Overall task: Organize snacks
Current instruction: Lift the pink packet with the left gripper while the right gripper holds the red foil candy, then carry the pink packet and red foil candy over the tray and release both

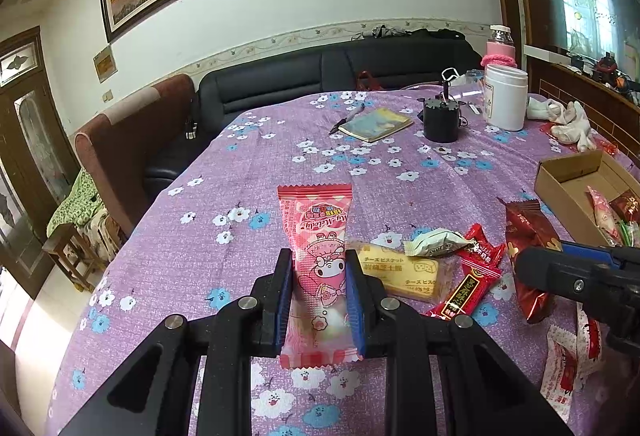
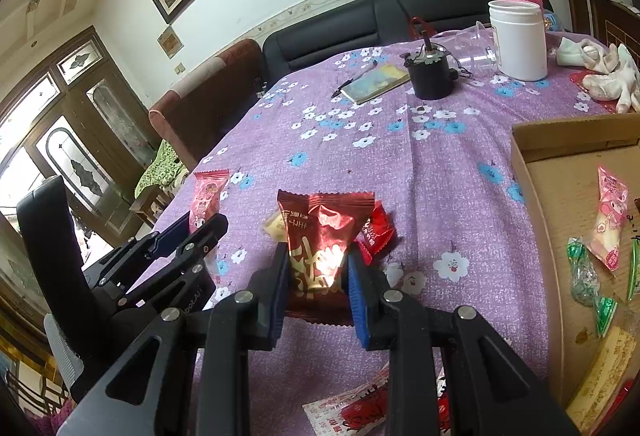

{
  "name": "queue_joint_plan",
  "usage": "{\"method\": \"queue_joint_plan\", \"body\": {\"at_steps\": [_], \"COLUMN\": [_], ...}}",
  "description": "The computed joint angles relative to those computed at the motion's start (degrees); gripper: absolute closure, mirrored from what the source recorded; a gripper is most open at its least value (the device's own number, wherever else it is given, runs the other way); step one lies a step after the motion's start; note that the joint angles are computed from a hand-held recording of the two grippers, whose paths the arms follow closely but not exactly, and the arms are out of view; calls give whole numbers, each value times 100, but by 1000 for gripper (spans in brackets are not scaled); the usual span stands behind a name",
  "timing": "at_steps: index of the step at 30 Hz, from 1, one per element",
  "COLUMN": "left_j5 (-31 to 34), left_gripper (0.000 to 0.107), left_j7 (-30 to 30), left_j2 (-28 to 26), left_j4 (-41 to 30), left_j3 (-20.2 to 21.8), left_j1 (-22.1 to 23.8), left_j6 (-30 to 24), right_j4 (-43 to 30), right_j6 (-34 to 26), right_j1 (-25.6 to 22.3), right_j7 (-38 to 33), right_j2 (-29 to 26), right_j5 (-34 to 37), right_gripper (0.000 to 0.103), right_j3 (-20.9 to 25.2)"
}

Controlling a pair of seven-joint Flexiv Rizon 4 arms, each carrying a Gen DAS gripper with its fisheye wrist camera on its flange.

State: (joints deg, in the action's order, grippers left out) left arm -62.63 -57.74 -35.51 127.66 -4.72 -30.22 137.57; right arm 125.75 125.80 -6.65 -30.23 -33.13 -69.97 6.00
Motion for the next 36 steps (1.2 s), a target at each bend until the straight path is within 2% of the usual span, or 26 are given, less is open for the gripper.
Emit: {"method": "queue_joint_plan", "body": {"at_steps": [36], "left_j5": [39], "left_gripper": [81], "left_j7": [-83], "left_j2": [-1], "left_j4": [45], "left_j3": [-36], "left_j1": [14], "left_j6": [264], "right_j4": [23], "right_j6": [-44], "right_j1": [-53], "right_j7": [-46], "right_j2": [74], "right_j5": [193], "right_gripper": [77], "right_j3": [68]}}
